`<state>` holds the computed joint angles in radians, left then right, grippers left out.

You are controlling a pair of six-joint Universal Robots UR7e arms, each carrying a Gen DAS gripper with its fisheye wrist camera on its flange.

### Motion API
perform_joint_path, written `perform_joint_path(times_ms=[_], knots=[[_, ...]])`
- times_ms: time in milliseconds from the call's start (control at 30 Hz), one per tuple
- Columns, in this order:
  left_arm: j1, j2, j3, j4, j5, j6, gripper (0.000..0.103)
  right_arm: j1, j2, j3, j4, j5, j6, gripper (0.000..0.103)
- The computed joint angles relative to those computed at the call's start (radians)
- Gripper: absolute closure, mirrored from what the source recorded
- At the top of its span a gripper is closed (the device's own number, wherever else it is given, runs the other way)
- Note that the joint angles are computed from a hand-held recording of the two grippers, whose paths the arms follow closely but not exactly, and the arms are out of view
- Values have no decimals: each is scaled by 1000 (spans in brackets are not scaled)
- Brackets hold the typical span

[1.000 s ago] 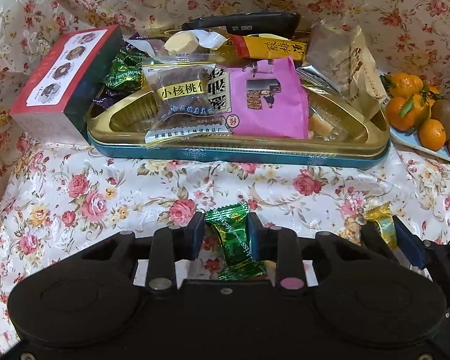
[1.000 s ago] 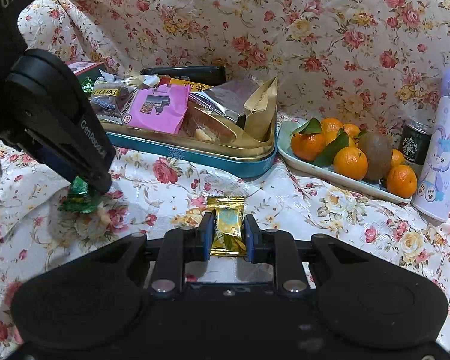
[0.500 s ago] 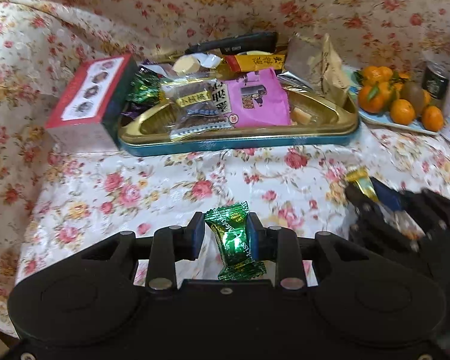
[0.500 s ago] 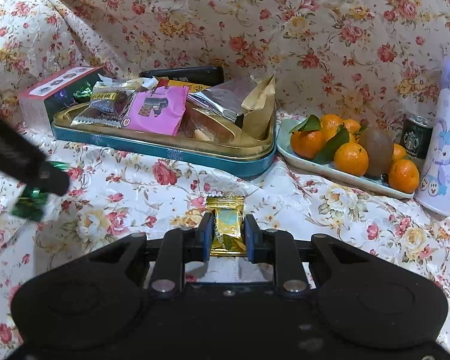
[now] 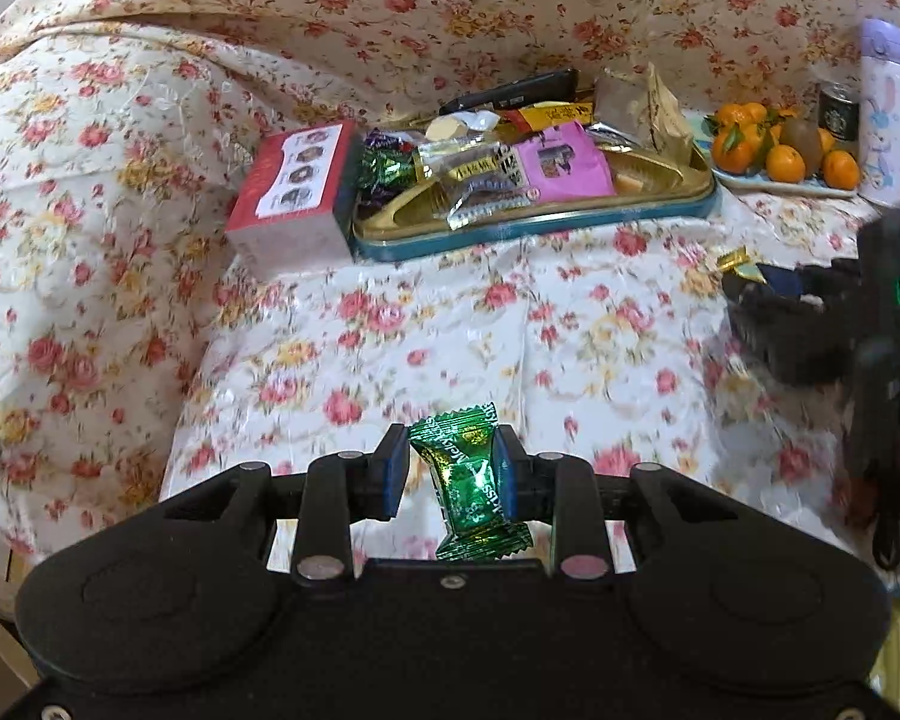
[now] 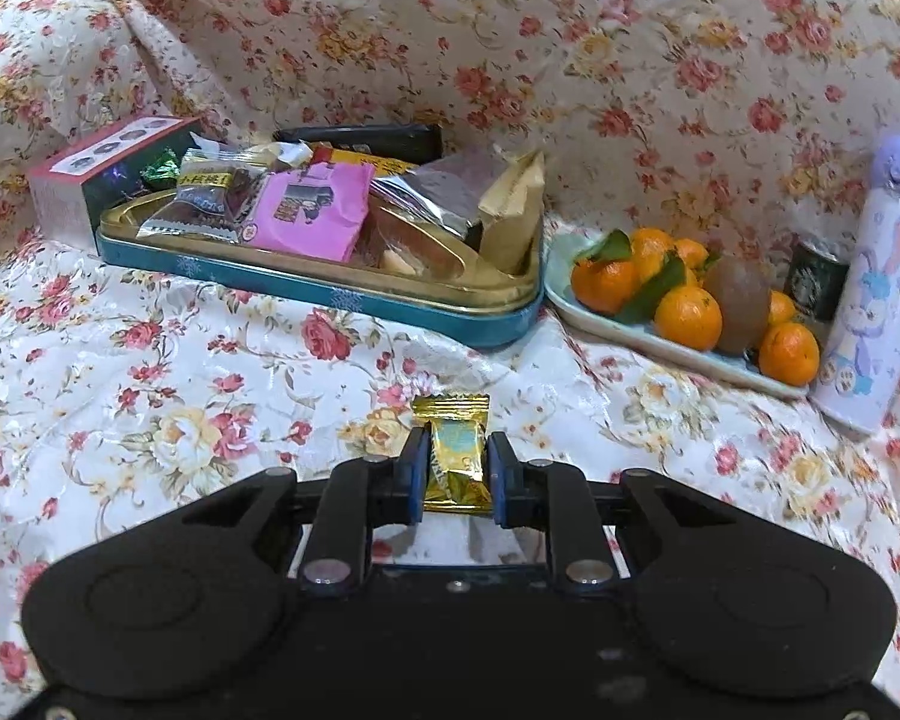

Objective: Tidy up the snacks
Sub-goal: 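Carry both held candies back over the gold tray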

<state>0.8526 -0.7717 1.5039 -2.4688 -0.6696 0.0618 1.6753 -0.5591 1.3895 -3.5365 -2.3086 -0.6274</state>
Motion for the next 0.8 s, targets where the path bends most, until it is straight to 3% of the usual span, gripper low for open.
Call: perform_joint_path(times_ms=[200,333,533,800], knots=[[-7,-57,73,23,-39,-50,65,11,-95,87,127,-36,214,84],[-14,-92,117,30,-55,-74,65,17,-185,188,142,8,354,84],[-27,-153,184,32,-72,-108,65,63,-288,355,34,62,405,84],[-57,-267,306,13,-85,-150,65,144,-377,612,-202,151,459,83]])
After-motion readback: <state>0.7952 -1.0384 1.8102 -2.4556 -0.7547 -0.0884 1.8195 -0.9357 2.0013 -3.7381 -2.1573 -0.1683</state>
